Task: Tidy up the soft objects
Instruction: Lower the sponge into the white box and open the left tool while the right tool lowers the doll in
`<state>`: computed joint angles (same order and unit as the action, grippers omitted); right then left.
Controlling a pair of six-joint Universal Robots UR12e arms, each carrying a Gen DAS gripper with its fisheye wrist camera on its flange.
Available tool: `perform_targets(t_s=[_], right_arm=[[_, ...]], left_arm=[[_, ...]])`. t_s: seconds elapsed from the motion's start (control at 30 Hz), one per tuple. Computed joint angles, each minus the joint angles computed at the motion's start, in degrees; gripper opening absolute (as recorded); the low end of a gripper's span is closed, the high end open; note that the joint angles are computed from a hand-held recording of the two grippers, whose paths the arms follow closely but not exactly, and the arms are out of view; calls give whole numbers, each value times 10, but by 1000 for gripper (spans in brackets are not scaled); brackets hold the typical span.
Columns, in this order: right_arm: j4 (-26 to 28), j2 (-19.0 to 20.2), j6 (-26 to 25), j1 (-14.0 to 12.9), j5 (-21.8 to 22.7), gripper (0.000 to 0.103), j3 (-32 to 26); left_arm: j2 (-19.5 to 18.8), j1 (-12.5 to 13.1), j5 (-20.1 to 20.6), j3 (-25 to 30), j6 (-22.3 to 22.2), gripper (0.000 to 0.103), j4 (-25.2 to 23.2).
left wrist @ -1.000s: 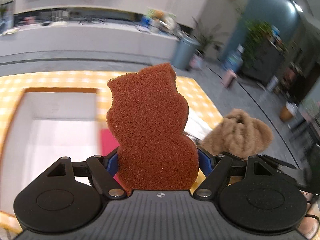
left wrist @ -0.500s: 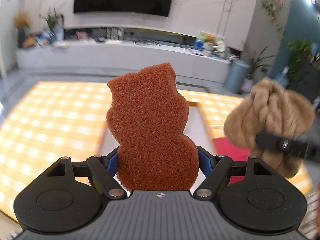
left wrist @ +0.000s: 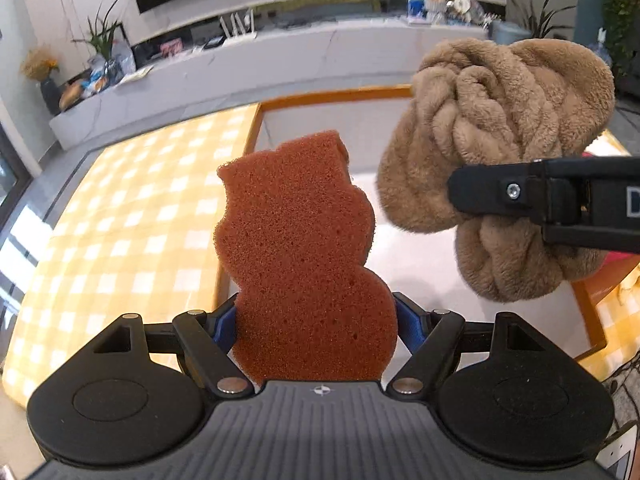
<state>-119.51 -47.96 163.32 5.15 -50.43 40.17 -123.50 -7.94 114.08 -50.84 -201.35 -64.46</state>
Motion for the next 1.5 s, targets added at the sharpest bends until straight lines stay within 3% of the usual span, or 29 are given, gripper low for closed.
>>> perform_targets(t_s=[0.07,0.2,0.33,0.47,0.63,0.7,0.8,0.83,1.0,1.07,1.13,1.3,1.5], right_arm=[[5,4,-3,2,-7,50,-7],[6,0,-1,3,-12,50,1],[17,5,8,5,-13,50,-4],[33,9,6,10,-14,50,-10],[38,9,-1,18,-28,50,-9],[36,9,-1,18,-31,50,-7],[29,8,-2,18,-38,50,-7],[28,9,0,17,-37,50,-8],[23,8,2,13,-35,50,-6],[21,7,5,11,-31,50,-4],[19,7,13,9,-21,50,-3],[50,11,-3,13,-25,50,-14],[60,15,8,18,-30,50,-18]], left_arm=[[5,-2,15,-5,10,93,2],[30,2,-16,-42,54,95,59],[62,13,-27,-98,25,100,144],[84,29,-78,-140,-8,101,212],[64,51,-180,-117,15,94,177],[50,46,-175,-92,21,93,134],[37,38,-147,-73,41,93,120],[37,37,-150,-73,43,93,125],[70,50,-239,-137,64,97,229],[80,54,-235,-159,37,98,274],[82,57,-233,-163,20,100,277],[81,51,-128,-164,-35,100,282],[89,56,-92,-179,-121,100,298]])
